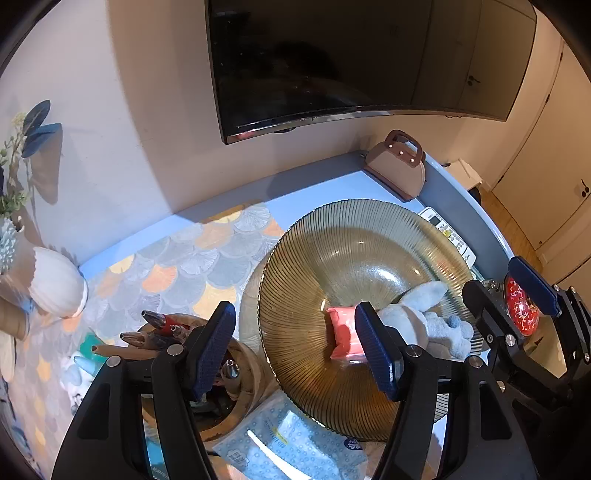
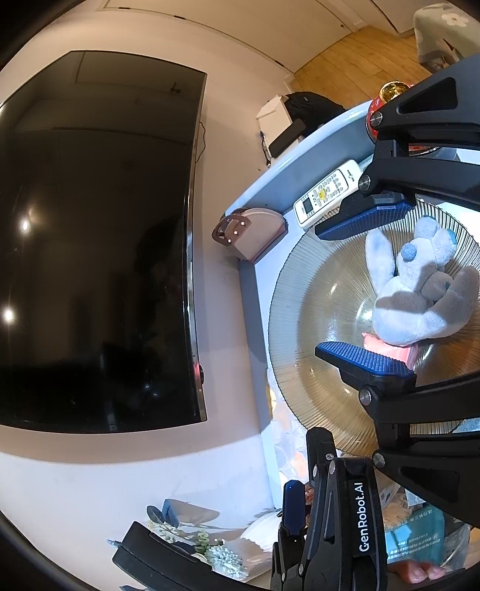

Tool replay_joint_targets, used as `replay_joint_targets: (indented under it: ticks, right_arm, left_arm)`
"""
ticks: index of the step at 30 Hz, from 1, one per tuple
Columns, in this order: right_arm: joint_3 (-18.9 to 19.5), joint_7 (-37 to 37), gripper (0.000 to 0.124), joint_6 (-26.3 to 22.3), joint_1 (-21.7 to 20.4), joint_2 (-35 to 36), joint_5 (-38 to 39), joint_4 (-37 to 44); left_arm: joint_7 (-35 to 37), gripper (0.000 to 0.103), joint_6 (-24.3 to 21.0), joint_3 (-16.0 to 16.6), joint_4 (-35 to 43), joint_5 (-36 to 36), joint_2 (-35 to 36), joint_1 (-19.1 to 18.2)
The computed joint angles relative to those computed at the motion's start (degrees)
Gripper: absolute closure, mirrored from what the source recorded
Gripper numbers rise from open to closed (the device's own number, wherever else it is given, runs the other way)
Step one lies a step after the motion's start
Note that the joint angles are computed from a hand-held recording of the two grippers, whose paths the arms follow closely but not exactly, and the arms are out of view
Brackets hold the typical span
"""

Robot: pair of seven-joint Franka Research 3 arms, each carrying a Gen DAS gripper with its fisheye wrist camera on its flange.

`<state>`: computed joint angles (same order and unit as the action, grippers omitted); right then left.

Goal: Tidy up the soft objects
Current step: 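Lower the pink packet onto the plate with left gripper while right releases the plush there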

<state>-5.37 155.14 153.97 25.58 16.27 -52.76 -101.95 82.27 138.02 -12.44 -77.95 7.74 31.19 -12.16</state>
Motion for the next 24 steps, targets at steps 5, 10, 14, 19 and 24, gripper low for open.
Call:
replay_joint_targets:
  ticks: [5, 10, 14, 19, 24]
  right_arm:
    - [0.1, -0.2, 0.068, 0.0, 0.2, 0.0, -0.2, 0.0]
    - [0.2, -0.3, 0.068, 0.0, 0.3, 0.0, -0.2, 0.1]
    - [0.1, -0.3, 0.068, -0.1, 0.4, 0.0, -0.1, 0.2]
    - [0.3, -0.5, 0.068, -0.4, 0.5, 0.1, 0.0, 0.4]
    - [0.4, -1.2, 0.068, -0.4, 0.7, 0.3, 0.4, 0.8]
  left_arm:
    - [-0.1, 0.038, 0.1, 0.0, -0.2, -0.1, -0.3, 0.2]
    - [-0.4, 0.038, 0.3, 0.1, -0.9, -0.1, -0.8, 0.4]
    - [-0.6, 0.038, 0.6, 0.2, -1.2, 0.0, -1.0, 0.4]
    - [-0.6, 0.038, 0.8, 0.1, -1.6, 0.0, -1.3, 0.6]
    - [-0.6, 0.038, 1.6, 0.1, -2.7, -0.3, -2.2, 1.2]
